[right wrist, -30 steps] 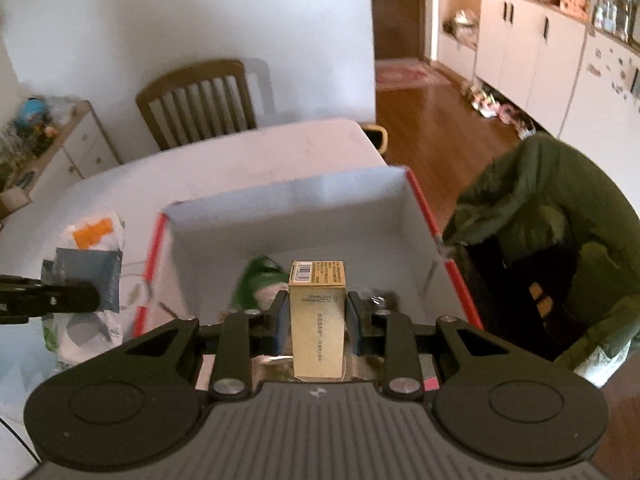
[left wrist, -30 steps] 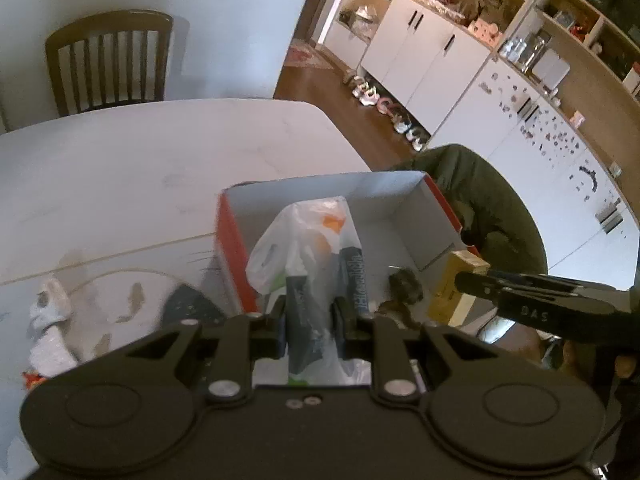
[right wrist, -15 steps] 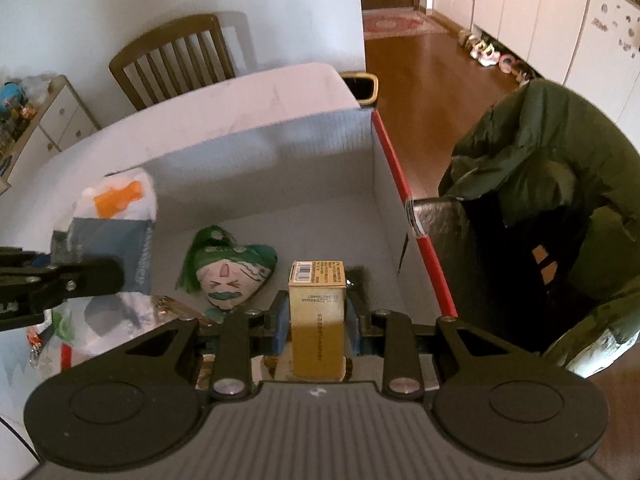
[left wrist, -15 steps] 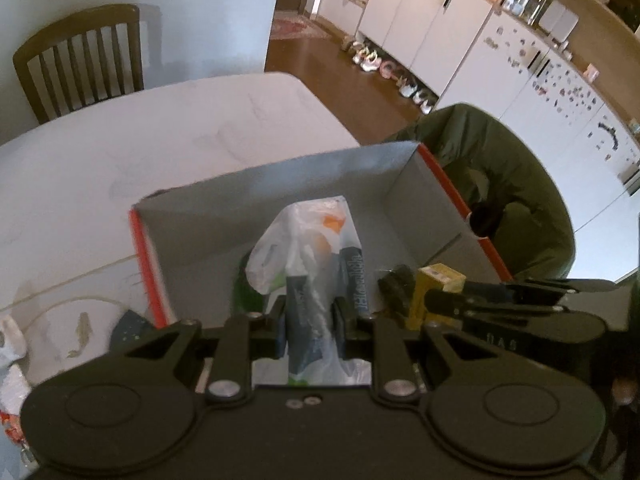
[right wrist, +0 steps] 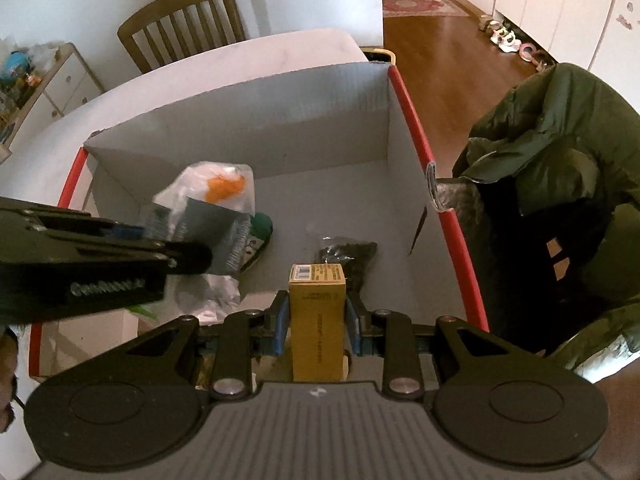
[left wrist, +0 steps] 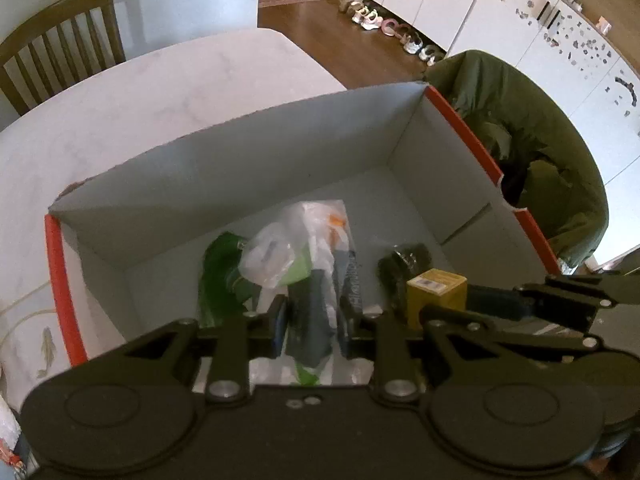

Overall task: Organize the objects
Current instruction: 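Carry the plastic bag and the yellow box in both tools into the red shoebox, then open the left tool to release the plastic bag while the right tool releases the yellow box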

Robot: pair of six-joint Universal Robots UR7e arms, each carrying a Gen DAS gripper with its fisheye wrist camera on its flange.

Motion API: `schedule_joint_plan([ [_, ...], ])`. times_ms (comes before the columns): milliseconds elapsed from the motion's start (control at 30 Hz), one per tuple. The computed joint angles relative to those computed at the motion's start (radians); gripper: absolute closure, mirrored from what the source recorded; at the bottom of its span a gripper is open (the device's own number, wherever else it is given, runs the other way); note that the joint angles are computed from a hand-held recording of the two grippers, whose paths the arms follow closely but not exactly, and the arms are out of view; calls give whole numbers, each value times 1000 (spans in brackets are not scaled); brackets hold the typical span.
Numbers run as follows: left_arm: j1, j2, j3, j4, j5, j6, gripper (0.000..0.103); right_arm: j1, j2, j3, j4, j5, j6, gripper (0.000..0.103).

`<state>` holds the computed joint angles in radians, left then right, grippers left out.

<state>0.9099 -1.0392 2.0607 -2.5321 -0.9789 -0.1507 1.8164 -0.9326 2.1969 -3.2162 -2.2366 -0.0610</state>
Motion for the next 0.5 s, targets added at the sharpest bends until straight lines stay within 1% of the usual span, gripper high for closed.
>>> schedule_joint_plan([
  [167, 6, 11, -8, 5, 5, -8, 75, -14, 5, 1, -20, 14, -5, 74],
  [267, 8, 6, -9, 10, 2, -16, 70, -18, 0, 5, -24, 22, -14, 74],
  [333, 9, 3, -9, 17, 3, -39, 56, -19, -5, 9, -27, 24, -17, 74],
  [367, 8, -1, -5, 19, 10, -52, 38, -20, -9, 12, -30, 33, -22, 74],
  [400, 5, -7, 2, 13, 20, -54, 26, -18, -12, 17, -35, 37, -26, 74],
  [467, -2, -17, 21, -10, 31, -40, 28, -14, -18, 25, -50, 35, -37, 74],
  [500, -2, -25, 28, -14, 25, -35, 28, -14, -22, 28, -53, 39, -43, 74],
])
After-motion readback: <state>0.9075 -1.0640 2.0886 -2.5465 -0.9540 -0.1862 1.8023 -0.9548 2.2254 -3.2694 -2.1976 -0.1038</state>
